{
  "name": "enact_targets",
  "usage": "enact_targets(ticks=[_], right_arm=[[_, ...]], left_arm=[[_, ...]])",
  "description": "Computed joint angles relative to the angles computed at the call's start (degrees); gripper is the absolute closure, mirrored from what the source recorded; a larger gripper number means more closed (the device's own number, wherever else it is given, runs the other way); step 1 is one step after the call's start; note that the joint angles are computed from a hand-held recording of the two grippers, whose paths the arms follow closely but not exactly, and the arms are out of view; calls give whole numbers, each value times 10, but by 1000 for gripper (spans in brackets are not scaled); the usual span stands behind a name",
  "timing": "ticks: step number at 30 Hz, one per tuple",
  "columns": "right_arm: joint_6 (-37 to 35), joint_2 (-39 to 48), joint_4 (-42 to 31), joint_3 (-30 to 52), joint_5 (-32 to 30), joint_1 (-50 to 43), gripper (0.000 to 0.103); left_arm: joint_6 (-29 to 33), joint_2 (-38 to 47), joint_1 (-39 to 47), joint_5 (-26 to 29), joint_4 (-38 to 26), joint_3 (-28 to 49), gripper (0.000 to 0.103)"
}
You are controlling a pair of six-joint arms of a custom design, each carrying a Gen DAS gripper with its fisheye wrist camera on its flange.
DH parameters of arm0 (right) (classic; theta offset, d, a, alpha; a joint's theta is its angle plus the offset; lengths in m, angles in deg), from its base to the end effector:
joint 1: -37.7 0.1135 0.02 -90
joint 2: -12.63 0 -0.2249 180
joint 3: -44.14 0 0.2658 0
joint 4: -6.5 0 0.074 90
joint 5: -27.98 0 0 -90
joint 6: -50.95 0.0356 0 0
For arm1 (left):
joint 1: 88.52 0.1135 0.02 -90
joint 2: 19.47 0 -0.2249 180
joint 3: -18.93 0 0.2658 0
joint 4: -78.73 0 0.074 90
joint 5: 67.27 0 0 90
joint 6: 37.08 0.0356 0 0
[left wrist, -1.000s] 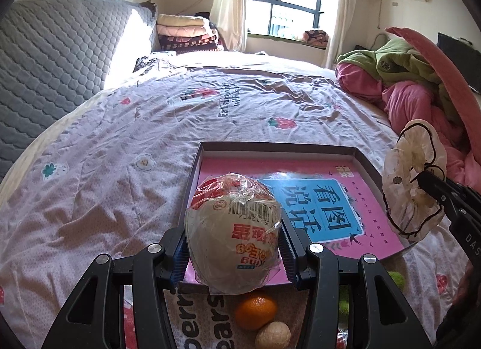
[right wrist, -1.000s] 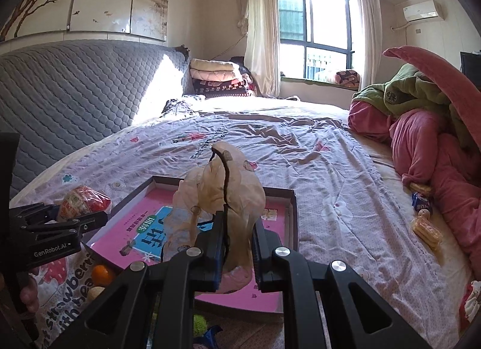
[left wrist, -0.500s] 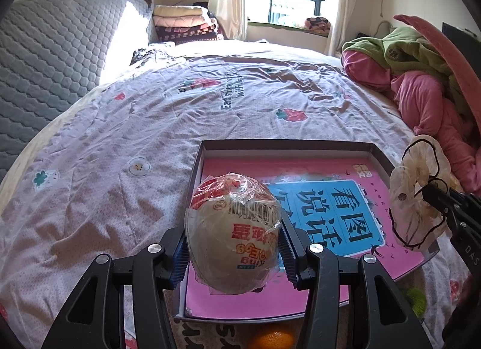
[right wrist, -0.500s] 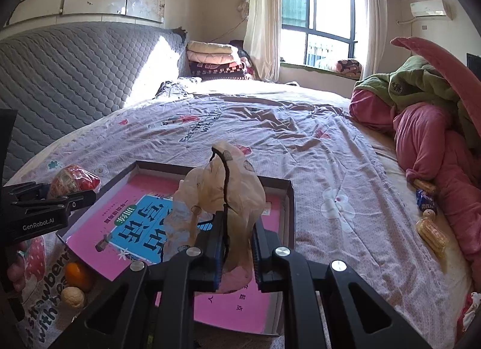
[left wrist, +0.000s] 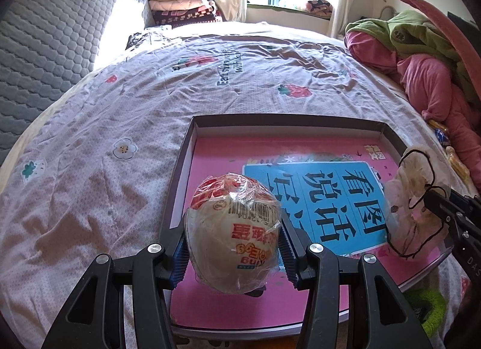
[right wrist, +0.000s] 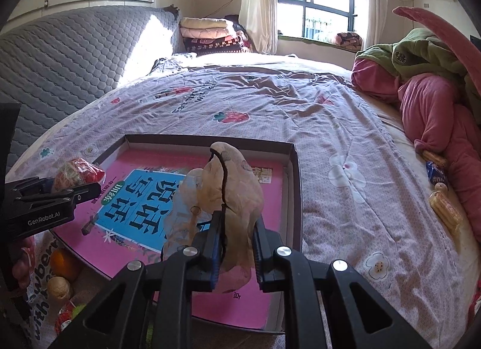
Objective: Organize objects
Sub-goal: 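Carry the wrapped ball with left tool while right tool carries the pouf over the pink tray, then lower and release the ball in the tray with left tool while right tool releases the pouf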
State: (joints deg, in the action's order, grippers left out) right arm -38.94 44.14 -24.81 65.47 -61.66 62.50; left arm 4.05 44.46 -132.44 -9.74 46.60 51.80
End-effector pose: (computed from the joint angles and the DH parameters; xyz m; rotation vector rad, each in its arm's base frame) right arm 0.1562 0.0719 0.1115 -0.4895 2.2520 0.2169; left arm 0.1543 -0.1220 0.0855 -0.2721 2.4092 0.0683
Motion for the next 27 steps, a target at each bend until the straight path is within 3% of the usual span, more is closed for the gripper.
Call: enact_targets(ticks=[14, 27], right_arm=[[4, -36, -21, -1, 25, 14, 51], [1, -69, -41, -3, 29, 19, 42]], left_arm=[[2, 38, -5, -3, 10, 12, 50], [0, 25, 5, -3, -10, 16, 44]])
